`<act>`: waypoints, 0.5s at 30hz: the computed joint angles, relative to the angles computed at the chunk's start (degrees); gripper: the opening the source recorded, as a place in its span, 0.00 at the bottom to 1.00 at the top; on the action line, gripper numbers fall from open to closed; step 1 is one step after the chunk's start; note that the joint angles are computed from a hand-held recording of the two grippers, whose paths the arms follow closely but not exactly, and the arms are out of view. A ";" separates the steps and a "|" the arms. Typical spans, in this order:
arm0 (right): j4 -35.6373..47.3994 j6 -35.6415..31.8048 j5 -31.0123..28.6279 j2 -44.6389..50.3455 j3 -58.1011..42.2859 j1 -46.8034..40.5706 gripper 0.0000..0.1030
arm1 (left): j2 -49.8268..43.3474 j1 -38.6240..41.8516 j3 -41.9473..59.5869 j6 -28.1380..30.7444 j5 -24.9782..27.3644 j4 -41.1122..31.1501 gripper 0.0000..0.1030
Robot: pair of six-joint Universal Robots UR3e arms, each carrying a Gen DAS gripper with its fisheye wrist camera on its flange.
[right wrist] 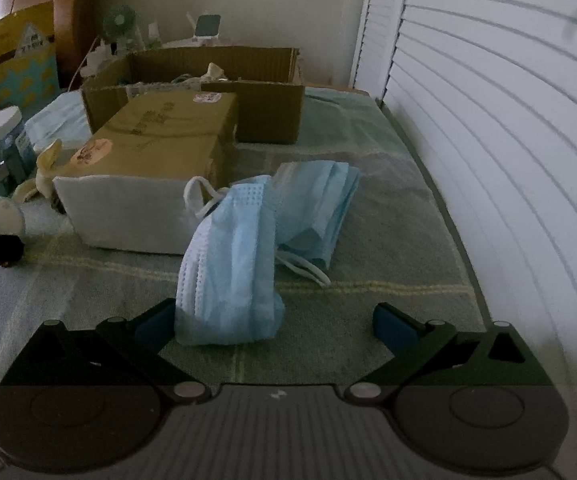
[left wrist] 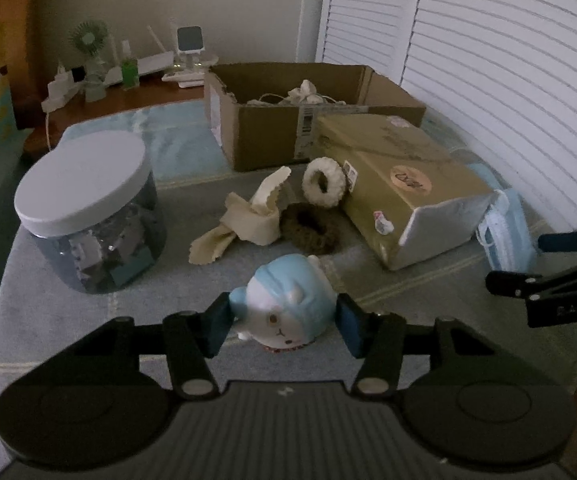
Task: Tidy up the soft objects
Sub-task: 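Close the right gripper on the blue face mask while the left gripper approaches the plush toy, then carry the blue mask into the box with the right gripper while the left gripper grasps the plush toy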
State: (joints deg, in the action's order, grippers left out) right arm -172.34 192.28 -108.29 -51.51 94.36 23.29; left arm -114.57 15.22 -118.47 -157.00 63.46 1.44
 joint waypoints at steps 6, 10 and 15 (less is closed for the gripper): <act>-1.23 -2.19 0.63 0.31 -1.84 1.39 0.80 | -0.76 -0.14 0.20 -1.39 0.51 1.85 0.66; -0.36 -2.73 0.77 1.15 -4.02 1.75 0.67 | -0.98 -0.07 0.23 -1.36 0.32 2.29 0.66; 1.86 -2.15 -0.22 1.73 -5.62 1.77 0.50 | -1.13 -0.03 0.58 -1.69 0.50 2.28 0.66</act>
